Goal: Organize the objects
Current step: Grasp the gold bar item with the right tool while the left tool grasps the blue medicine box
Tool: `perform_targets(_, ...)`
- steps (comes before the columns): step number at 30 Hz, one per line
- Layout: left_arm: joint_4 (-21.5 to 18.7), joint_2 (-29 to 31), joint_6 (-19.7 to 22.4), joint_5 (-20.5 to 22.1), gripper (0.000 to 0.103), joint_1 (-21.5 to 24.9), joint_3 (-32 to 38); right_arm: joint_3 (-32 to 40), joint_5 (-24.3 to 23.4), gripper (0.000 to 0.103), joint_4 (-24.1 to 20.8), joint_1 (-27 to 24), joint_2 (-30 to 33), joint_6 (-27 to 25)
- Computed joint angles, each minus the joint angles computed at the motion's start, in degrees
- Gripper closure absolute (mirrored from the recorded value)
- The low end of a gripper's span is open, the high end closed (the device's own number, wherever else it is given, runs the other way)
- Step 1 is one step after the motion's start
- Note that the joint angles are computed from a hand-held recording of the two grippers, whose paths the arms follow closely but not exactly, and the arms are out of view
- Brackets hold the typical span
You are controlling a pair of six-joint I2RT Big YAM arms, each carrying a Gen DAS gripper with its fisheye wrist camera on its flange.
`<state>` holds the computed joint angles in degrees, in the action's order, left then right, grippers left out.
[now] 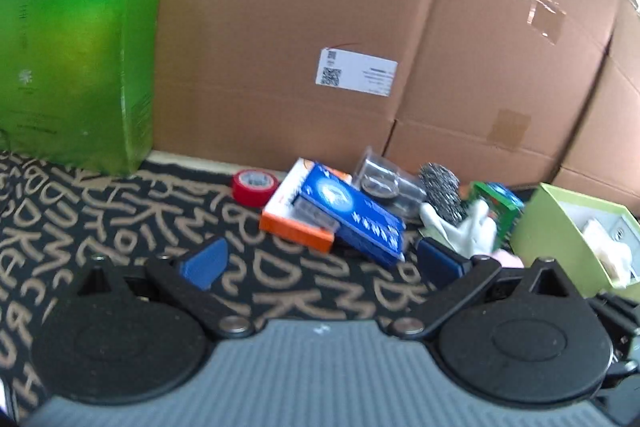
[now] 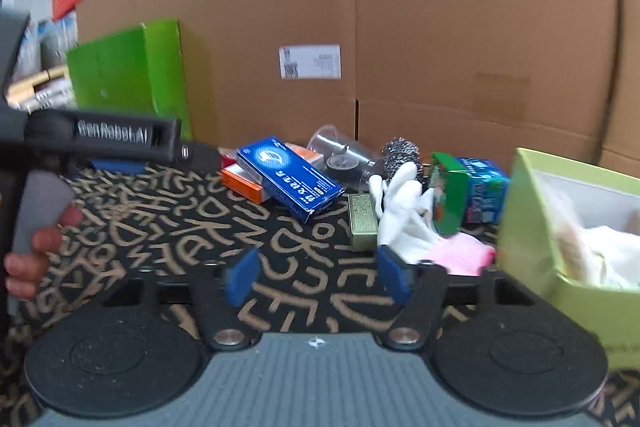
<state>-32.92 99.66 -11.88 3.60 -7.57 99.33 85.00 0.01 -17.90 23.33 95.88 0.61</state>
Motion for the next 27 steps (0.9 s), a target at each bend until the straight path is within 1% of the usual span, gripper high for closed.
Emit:
perform_targets(1, -0.23, 1.36, 0.39, 0.45, 0.0, 0.19, 1.75, 1.55, 0.54, 0.051, -0.54, 0.03, 1.31, -0.07)
perform_targets(3, -0.45, 4.04, 1.31, 1.03, 0.0, 0.41, 5.24, 4.66, 0.87, 0.051, -1.2, -0.32, 3.97, 0.58)
perform_targets(5, -1.85, 7.03, 2.17, 0.89, 0.0, 0.53, 9.49, 7.69, 1.68, 0.051, -1.87, -0.66, 6.45, 1.18)
perform_targets(7, -2.83, 9.9, 2.33, 0.87, 0.0, 0.62, 13.43, 10.89, 2.58, 0.051, -3.45, -1.05, 8.92, 1.85)
perform_targets(9, -5.05, 13.15, 1.6, 0.99, 0.0, 0.63, 18.1, 13.64, 4.12, 0.05, -5.05, -1.37, 10.96, 2.23)
perform_targets(11, -6.87, 16.06, 1.47, 2.27, 0.0, 0.69, 22.19, 15.89, 5.34, 0.05, -6.91, -1.66, 12.65, 2.41)
perform_targets(13, -9.84, 19.15, 1.63, 2.84, 0.0, 0.58, 26.73, 17.35, 4.0, 0.05, -8.55, -2.15, 13.8, 2.87)
perform_targets(14, -11.37, 20.45, 1.97, 3.3, 0.006, 0.51, 28.66, 17.69, 3.39, 0.06, -9.2, -2.29, 14.13, 2.69)
perform_targets(15, -12.63, 21.32, 2.79, 4.47, 0.029, 0.56, 29.87, 17.34, 3.19, 0.066, -9.23, -2.32, 13.98, 2.16)
perform_targets(17, -16.45, 22.01, 4.72, 8.21, 0.056, 0.77, 31.06, 15.25, 2.88, 0.07, -8.04, -2.28, 12.58, 1.35)
perform_targets(18, -15.78, 20.56, 5.4, 10.15, 0.058, 0.89, 28.3, 14.08, 2.36, 0.07, -7.99, -2.31, 11.62, 1.41)
perform_targets(19, -12.29, 17.47, 6.2, 11.22, 0.058, 0.86, 22.67, 12.52, 1.44, 0.071, -7.79, -2.41, 10.38, 1.78)
perform_targets(20, -9.68, 14.46, 7.43, 11.04, 0.058, 0.57, 17.41, 11.1, 0.71, 0.071, -8.21, -2.53, 9.16, 2.26)
perform_targets(21, -7.92, 11.62, 9.31, 11.13, 0.057, 0.2, 12.59, 9.77, 0.48, 0.071, -9.1, -2.57, 7.92, 2.29)
perform_targets(23, -7.2, 7.52, 12.13, 12.38, 0.057, -0.22, 5.98, 6.76, 0.72, 0.071, -9.95, -2.54, 5.32, 2.13)
perform_targets(25, -5.87, 4.23, 13.82, 13.46, 0.054, -0.33, 1.07, 3.57, 0.03, 0.071, -9.77, -2.78, 2.59, 2.28)
perform_targets(26, -4.79, 2.94, 14.26, 13.86, 0.041, -0.3, -0.61, 2.57, -0.86, 0.071, -10.32, -3.03, 1.55, 2.8)
perform_targets(27, -3.28, 1.95, 14.24, 13.26, 0.022, -0.38, -1.6, 2.13, -1.52, 0.071, -11.14, -3.2, 0.88, 3.04)
